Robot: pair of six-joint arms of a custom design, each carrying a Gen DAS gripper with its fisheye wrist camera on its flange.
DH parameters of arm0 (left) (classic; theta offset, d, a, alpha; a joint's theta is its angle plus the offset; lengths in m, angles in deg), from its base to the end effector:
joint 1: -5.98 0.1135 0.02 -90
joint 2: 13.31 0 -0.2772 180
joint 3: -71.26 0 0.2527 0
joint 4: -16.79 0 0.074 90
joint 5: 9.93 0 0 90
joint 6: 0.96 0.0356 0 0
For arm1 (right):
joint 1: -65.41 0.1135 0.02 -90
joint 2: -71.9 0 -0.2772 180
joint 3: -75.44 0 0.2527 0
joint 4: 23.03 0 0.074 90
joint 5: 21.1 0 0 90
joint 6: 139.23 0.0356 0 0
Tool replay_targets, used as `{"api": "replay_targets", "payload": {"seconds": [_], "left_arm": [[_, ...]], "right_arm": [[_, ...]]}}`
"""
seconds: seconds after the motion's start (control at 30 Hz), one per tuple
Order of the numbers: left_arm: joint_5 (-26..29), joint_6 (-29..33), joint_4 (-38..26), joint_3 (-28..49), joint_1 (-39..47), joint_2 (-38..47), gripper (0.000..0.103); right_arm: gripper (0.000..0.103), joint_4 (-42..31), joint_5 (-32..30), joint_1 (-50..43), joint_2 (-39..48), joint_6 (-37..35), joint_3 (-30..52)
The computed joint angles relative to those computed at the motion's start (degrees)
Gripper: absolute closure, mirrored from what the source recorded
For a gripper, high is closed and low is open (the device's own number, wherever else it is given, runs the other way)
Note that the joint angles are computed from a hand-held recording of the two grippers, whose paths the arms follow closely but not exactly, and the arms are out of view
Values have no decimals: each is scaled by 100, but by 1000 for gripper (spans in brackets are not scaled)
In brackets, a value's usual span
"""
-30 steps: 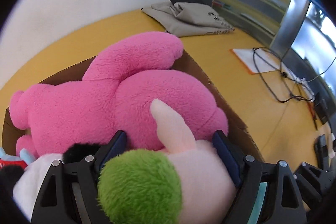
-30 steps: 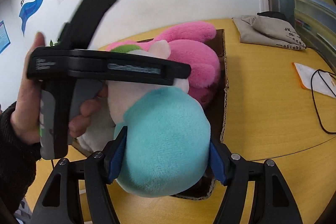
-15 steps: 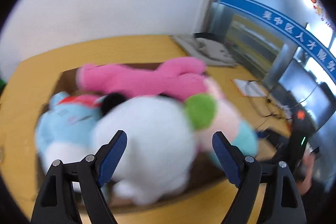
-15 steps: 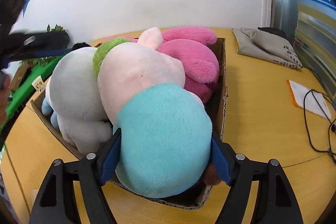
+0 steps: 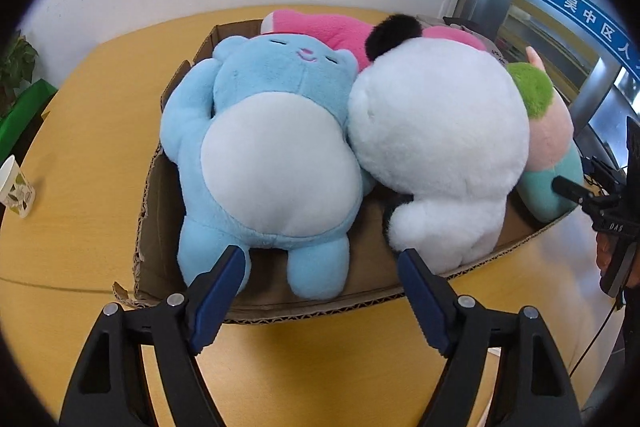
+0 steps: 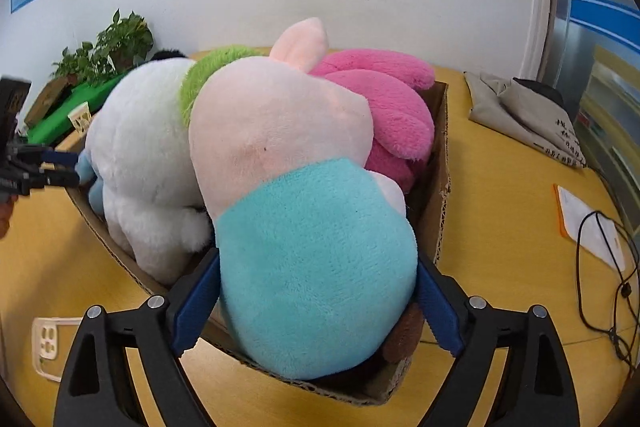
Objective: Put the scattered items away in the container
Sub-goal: 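Close both grippers on the clear white-rimmed phone case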
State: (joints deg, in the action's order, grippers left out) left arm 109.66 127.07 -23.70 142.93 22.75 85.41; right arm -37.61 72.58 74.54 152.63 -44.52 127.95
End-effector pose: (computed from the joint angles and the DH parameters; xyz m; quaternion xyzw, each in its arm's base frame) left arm 0.3183 0.0776 0.1756 0.2238 0.9229 -0.1357 0.2824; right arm 0.2752 0.0419 0.1932 -0.0225 0.9157 0.0190 0.4008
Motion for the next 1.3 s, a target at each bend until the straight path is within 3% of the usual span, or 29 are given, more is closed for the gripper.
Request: {"api": "replay_targets", "payload": {"seconds": [0.07,0.23,0.37,0.43,0.5,0.6,0.8,0.87,0.93,0.97,1.0,1.07,1.13,1.2,1.3], "left_arm": [[132,-65,-67,-122,45,-153,25],[343,-479,-156,-496,331,-953,24],[997,382,-1090,-838,1189,-1710,24],[1043,894,-1445,-1121,1601,-1940,24],[828,1221,-1458,-1540,1912,-2057,24],[616,1526,-1273,-2051,2192,-1823,24],[279,1954,-1073,-2664,2679,-1526,25],[179,1838,-893,-2792,2662,-1518,27],[34,1620,-683,-2876,2508,-1430,47],[-50,1527,-595,-2914,2435,-1374,70],[-119,1404,-454,-2976,2346,-1379,76],[-171,1271,-280,-3071,2220,-1515,83],[-129,1229,-329,-3010,2169,-1393,91],[-116,1165,-310,-2995,2133,-1363,91],[-164,941,-204,-2953,1953,-1359,93]], "right_arm": [[1,-10,150,33,-316,102,-128],[0,-395,324,207,-1483,231,-347],[0,-1173,616,864,-2478,307,-330],[0,-1507,656,1500,-2729,476,-336],[0,-1510,935,2255,-2606,641,-412],[0,-954,1100,3035,-1900,981,-583],[7,3,957,3284,-129,1260,-459],[16,70,973,3278,250,1270,-385],[25,114,912,3247,560,1286,-329],[36,96,907,3250,667,1283,-298],[43,84,892,3266,777,1297,-274],[72,-6,831,3255,932,1328,-217],[80,81,758,3241,957,1364,-289],[88,94,616,3212,888,1403,-350],[90,59,726,3310,870,1459,-381]]}}
